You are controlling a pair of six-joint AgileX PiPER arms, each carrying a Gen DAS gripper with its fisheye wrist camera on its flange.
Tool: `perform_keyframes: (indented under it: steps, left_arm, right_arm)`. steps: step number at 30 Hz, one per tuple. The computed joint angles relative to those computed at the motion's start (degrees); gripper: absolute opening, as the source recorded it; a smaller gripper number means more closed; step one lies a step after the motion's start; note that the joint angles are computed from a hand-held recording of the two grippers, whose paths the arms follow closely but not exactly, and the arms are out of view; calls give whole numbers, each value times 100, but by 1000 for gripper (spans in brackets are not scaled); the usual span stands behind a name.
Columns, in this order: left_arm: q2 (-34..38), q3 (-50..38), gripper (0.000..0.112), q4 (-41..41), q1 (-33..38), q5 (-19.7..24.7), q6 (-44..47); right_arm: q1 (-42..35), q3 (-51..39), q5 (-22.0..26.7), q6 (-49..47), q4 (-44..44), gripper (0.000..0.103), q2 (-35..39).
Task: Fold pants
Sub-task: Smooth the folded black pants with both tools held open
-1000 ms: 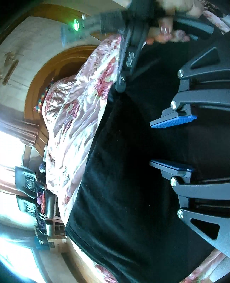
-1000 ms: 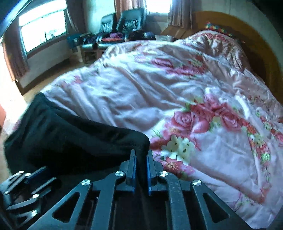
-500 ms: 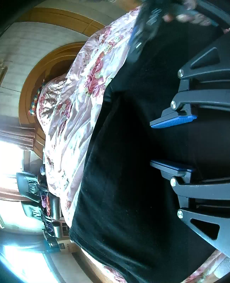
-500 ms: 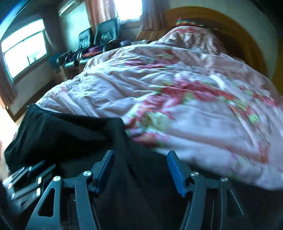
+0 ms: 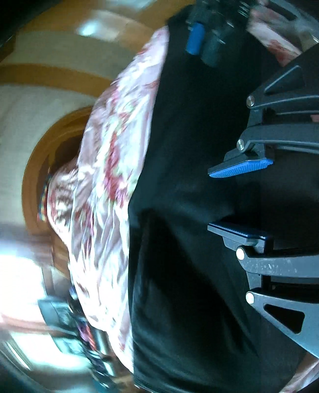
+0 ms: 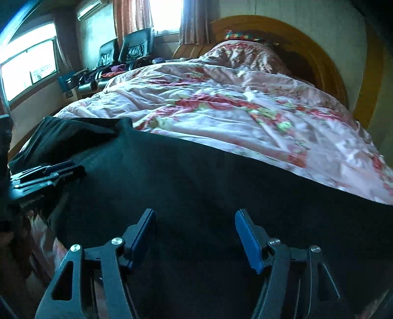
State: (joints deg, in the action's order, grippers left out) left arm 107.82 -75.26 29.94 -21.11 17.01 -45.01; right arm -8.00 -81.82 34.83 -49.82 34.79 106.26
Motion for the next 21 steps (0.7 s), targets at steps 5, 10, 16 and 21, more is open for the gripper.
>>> perform_keyframes:
  steps: [5, 10, 16, 21]
  left_arm:
    - [76, -13, 47, -83, -61, 3, 92]
    - [73, -11, 49, -177, -34, 37, 65]
    - [-32, 88, 49, -173, -55, 31, 14]
    - [2, 88, 51, -298, -33, -10, 54]
  right_arm:
    - [-776, 275, 79, 112, 179, 75, -252]
    - [-1435, 353, 157, 449, -2, 76, -276]
    - [-2377, -71, 561, 1485, 397, 76, -56]
    - [-2952, -109, 347, 2243, 405, 79, -111]
